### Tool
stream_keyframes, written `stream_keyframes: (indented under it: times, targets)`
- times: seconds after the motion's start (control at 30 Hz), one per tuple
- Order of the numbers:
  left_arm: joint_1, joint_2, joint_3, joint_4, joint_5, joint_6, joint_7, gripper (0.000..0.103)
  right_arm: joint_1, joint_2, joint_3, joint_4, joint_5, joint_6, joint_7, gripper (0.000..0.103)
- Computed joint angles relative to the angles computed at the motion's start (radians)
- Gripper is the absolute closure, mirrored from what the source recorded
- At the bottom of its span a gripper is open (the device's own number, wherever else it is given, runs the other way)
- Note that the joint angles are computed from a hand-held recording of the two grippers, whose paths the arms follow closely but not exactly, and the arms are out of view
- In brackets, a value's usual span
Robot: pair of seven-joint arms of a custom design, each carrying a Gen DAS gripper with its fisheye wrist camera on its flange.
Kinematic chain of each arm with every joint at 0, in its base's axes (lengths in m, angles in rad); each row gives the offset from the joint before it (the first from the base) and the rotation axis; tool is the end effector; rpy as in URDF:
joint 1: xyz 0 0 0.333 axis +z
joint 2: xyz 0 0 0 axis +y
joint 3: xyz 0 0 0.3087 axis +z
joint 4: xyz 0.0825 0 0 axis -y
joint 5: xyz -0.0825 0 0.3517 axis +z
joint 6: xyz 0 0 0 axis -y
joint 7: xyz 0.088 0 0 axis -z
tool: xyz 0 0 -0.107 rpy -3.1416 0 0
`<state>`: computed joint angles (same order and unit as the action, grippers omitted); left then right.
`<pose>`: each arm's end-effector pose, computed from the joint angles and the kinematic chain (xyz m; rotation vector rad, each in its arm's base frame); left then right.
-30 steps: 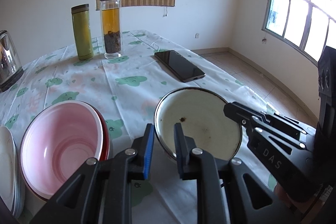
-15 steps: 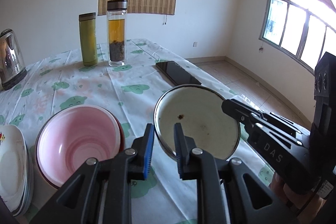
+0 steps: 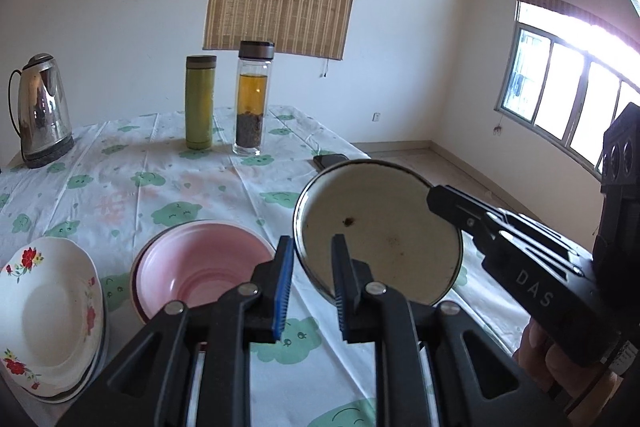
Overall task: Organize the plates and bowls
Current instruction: 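Lift the white enamel bowl with both grippers over the pink bowl, then lower the white enamel bowl with both grippers into the pink bowl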
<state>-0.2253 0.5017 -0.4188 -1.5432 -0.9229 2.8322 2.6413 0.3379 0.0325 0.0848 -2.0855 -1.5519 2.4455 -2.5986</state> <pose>0.6127 -0.3356 0.4608 -0.9837 2.4036 -1.4569 0.5059 0.2260 0.4543 -1.0716 1.8942 -1.0749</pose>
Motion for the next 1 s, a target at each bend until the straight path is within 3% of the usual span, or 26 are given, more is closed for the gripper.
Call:
stream_keyframes:
  times: [0.63,1.0]
  targets:
    - [0.064,0.022,0.017,0.063,-0.016,0.019,-0.028,0.087,0.052,0.179,-0.051,0.259,0.032,0.093,-0.144,0.096]
    - [0.051,0.084,0.054,0.137,0.101,-0.002,-0.14,0.087,0.077,0.268,-0.1,0.345,0.102,0.157,-0.2,0.096]
